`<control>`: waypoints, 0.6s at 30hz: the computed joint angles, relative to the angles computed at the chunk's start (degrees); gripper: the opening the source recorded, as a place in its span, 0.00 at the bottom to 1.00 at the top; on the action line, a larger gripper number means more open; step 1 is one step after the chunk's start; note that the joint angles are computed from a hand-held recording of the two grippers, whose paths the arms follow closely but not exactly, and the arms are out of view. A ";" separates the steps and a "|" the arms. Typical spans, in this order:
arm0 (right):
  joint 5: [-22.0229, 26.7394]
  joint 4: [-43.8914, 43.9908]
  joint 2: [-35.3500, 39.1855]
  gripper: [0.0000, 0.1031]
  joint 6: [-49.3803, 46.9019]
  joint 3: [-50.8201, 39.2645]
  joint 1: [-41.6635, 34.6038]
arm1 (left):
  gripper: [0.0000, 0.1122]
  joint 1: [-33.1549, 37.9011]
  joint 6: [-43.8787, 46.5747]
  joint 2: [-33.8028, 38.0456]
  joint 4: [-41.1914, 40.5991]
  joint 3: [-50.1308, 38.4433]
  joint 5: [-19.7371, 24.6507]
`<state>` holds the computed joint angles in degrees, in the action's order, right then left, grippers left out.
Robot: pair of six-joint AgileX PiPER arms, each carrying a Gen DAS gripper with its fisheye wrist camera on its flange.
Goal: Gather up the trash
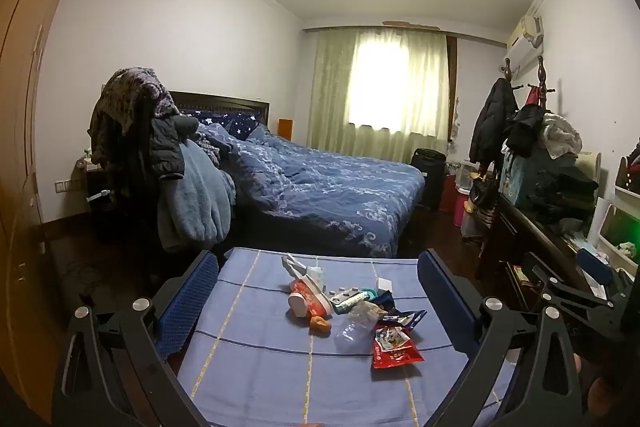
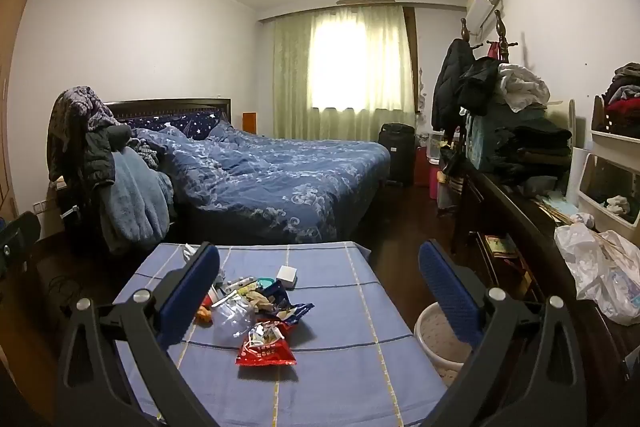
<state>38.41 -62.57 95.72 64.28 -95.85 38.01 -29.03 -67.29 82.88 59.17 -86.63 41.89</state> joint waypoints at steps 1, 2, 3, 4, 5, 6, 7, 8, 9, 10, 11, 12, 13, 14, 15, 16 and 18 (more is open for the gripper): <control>-0.01 -0.26 0.00 0.97 0.33 0.00 0.04 | 0.88 0.01 -0.15 -0.04 0.09 0.06 -0.10; 0.07 0.03 0.04 0.97 0.05 -0.17 0.06 | 0.89 0.00 -0.16 -0.06 0.12 0.10 -0.06; 0.07 0.42 0.06 0.97 -0.31 -0.32 0.06 | 0.88 -0.01 -0.14 -0.12 0.11 0.16 -0.07; 0.12 0.65 0.07 0.97 -0.52 -0.43 0.09 | 0.89 0.05 0.43 0.00 -0.41 -0.09 0.00; 0.30 0.71 0.08 0.97 -0.62 -0.53 0.19 | 0.88 0.06 0.61 -0.02 -0.51 -0.10 -0.05; 0.44 0.80 0.07 0.97 -0.77 -0.61 0.30 | 0.88 0.03 0.72 -0.04 -0.50 -0.11 -0.02; -0.44 0.01 -0.01 0.97 0.40 0.60 -0.09 | 0.88 -0.02 0.80 -0.06 -0.45 -0.12 0.09; -0.46 0.22 0.15 0.97 0.23 0.40 -0.13 | 0.88 0.02 0.67 0.05 -0.57 -0.22 0.22; -0.52 0.17 0.12 0.97 0.28 0.51 -0.14 | 0.88 0.05 0.77 0.04 -0.68 -0.22 0.10; -0.57 0.13 0.09 0.97 0.32 0.63 -0.14 | 0.88 0.05 0.78 0.01 -0.68 -0.19 0.06; -0.62 0.06 0.04 0.97 0.43 0.77 -0.15 | 0.88 0.04 0.97 0.10 -0.89 -0.34 0.26; -0.70 -0.04 -0.06 0.97 0.61 0.99 -0.15 | 0.88 -0.01 0.88 0.05 -0.75 -0.29 0.27; 0.06 0.27 -0.24 0.97 0.13 0.62 0.31 | 0.88 -0.14 0.61 -0.03 -0.43 -0.17 0.33; 0.14 0.60 -0.03 0.97 -0.26 0.25 0.25 | 0.88 -0.30 0.35 -0.12 -0.09 -0.05 0.43; 0.14 0.40 -0.12 0.97 -0.04 0.44 0.30 | 0.88 -0.47 0.11 -0.23 0.23 0.09 0.51; 0.11 0.20 -0.23 0.97 0.17 0.68 0.35 | 0.88 -0.62 -0.11 -0.35 0.52 0.25 0.54; 0.33 1.14 0.08 0.97 -0.85 -0.17 0.20 | 0.88 0.09 1.09 0.16 -1.06 -0.44 0.31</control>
